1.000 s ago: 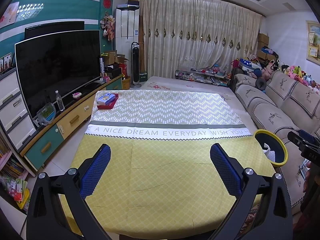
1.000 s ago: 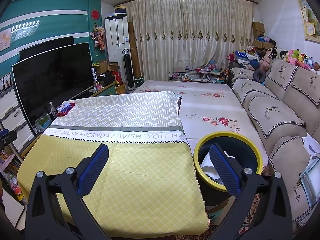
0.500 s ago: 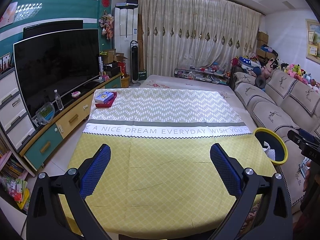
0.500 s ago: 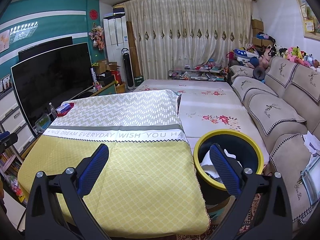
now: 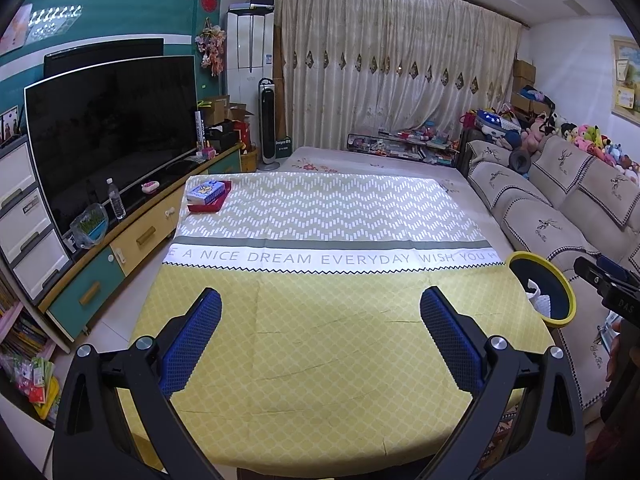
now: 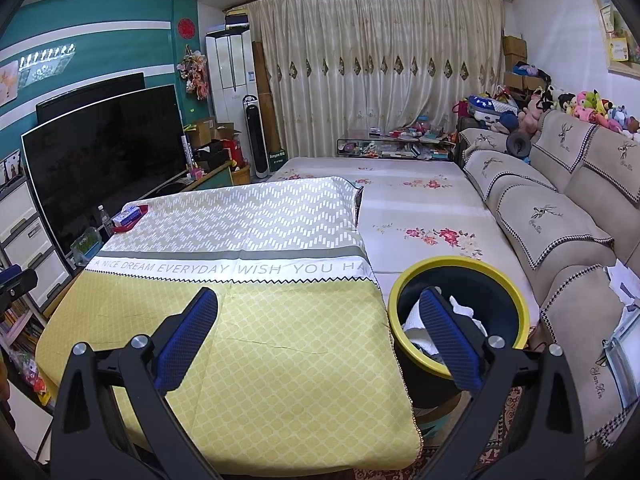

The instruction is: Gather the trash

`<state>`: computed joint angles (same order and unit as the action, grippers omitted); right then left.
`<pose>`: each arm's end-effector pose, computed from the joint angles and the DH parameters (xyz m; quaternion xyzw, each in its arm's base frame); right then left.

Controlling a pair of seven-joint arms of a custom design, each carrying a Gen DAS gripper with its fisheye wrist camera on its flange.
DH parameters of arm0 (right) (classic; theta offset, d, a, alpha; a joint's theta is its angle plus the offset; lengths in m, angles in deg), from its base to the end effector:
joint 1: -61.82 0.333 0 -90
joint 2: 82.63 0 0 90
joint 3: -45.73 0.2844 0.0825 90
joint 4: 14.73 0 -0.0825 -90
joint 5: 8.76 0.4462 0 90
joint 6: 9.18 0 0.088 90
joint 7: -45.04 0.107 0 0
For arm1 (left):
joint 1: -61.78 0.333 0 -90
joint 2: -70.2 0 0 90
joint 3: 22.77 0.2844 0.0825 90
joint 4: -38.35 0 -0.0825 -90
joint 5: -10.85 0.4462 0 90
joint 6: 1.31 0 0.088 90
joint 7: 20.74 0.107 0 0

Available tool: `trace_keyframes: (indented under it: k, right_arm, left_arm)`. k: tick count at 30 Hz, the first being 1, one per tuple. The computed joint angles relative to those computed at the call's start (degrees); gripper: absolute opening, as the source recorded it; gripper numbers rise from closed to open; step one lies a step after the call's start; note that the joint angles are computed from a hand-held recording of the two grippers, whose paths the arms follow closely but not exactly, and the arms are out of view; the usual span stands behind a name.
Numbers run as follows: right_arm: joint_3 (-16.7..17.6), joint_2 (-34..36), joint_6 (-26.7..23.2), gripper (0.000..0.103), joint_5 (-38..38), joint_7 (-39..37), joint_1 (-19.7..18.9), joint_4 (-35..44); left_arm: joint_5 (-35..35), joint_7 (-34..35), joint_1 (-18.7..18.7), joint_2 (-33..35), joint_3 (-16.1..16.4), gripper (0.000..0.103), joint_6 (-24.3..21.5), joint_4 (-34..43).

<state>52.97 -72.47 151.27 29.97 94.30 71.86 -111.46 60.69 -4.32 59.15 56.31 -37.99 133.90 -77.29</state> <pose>0.6955 0.1791 0.5453 -0.7420 0.4564 -0.2174 0.4404 0.5716 -0.1852 0.5778 -0.7591 0.4509 -0.2545 0.3946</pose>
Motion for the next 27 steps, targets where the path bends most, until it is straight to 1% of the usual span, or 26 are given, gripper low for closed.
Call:
trace_keyframes:
  k: [27]
  right_arm:
    - [0.06, 0.15, 0.05, 0.096, 0.62, -0.03, -0.17, -0.17]
  left_arm:
    - [-0.04, 0.31, -0.36, 0.68, 0.26, 0.098, -0.07, 0.56]
